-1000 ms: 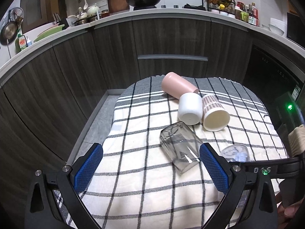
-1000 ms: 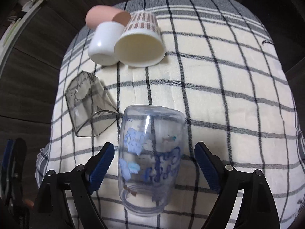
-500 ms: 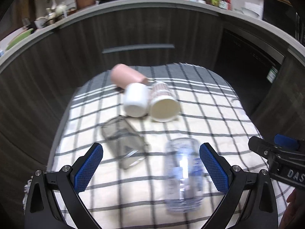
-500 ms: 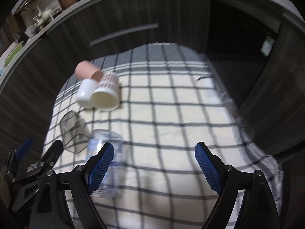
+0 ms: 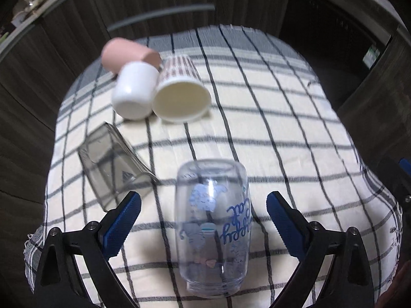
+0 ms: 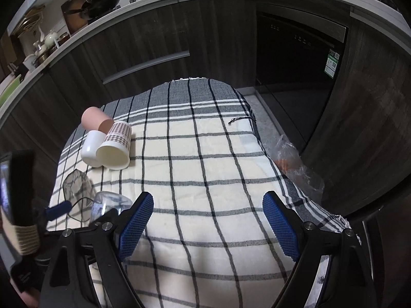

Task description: Flip cup upside down

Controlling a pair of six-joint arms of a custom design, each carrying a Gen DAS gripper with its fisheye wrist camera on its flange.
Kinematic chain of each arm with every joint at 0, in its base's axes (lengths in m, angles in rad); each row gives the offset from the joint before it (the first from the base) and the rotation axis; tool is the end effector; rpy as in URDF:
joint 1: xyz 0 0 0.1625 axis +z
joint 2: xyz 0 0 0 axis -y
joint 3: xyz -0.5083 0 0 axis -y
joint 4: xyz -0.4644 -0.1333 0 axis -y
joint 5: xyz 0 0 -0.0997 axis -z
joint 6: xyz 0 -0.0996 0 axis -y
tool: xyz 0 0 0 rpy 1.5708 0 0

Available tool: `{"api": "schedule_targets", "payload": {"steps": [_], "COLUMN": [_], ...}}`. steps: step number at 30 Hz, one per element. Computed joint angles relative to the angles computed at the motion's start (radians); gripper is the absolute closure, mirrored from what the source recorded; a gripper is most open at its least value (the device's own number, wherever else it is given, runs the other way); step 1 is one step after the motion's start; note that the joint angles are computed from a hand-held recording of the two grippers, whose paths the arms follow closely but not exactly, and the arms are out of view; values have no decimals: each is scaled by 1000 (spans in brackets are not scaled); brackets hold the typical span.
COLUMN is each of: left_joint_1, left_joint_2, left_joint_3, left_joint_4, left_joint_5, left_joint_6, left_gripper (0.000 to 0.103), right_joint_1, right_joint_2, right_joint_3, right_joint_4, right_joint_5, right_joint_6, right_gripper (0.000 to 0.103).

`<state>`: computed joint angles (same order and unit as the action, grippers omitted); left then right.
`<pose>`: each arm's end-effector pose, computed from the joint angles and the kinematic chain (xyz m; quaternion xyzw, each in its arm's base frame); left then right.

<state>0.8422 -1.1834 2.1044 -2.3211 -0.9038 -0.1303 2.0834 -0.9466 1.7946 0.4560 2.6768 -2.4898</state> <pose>-0.2261 -0.5461 0.1693 0.3041 0.8914 -0.0626 0.3301 0.2935 -0.4313 0.1573 -0.1283 -0.8365 0.3808 0.3726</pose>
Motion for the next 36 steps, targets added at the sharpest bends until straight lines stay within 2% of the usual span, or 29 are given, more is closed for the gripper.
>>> {"api": "schedule_targets", "payload": {"steps": [7, 9, 13, 14, 15, 18, 24, 29, 32, 36], "left_joint_1": [10, 12, 11, 12, 14, 20, 17, 8, -16, -54], "left_joint_2": [57, 75, 113, 120, 125, 136, 133, 94, 54, 3], "left_joint_3": [-61, -81, -112, -118, -122, -135, -127, -108, -69, -1], "left_joint_4": [150, 192, 263, 278, 287, 308, 292, 252, 177, -5], "left_joint_5": [10, 16, 46, 48, 46, 32, 29, 21, 32, 50], "left_joint_6": [-31, -28, -20, -20, -21, -31, -28, -12, 23, 109], "left_gripper": [6, 11, 13, 16, 23, 28, 29, 29, 30, 30], "right_joint_1": [-22, -35, -56, -60, -63, -72, -88, -81, -71, -51], "right_joint_2": [-21, -33, -52, -53, -54, -59, -69, -77, -82, -87], "right_joint_3": [19, 28, 41, 42, 43, 50, 63, 69, 73, 78], "right_joint_4": [-57, -78, -112, -117, -122, -138, -151, -155, -155, -154], "right_joint_5": [-47, -74, -108, -112, -116, -134, -161, -149, -141, -121], "right_joint_6": [-42, -49, -64, -67, -70, -77, -71, -66, -60, -51], "right_gripper": [16, 16, 16, 16, 16, 16, 16, 16, 16, 16]}}
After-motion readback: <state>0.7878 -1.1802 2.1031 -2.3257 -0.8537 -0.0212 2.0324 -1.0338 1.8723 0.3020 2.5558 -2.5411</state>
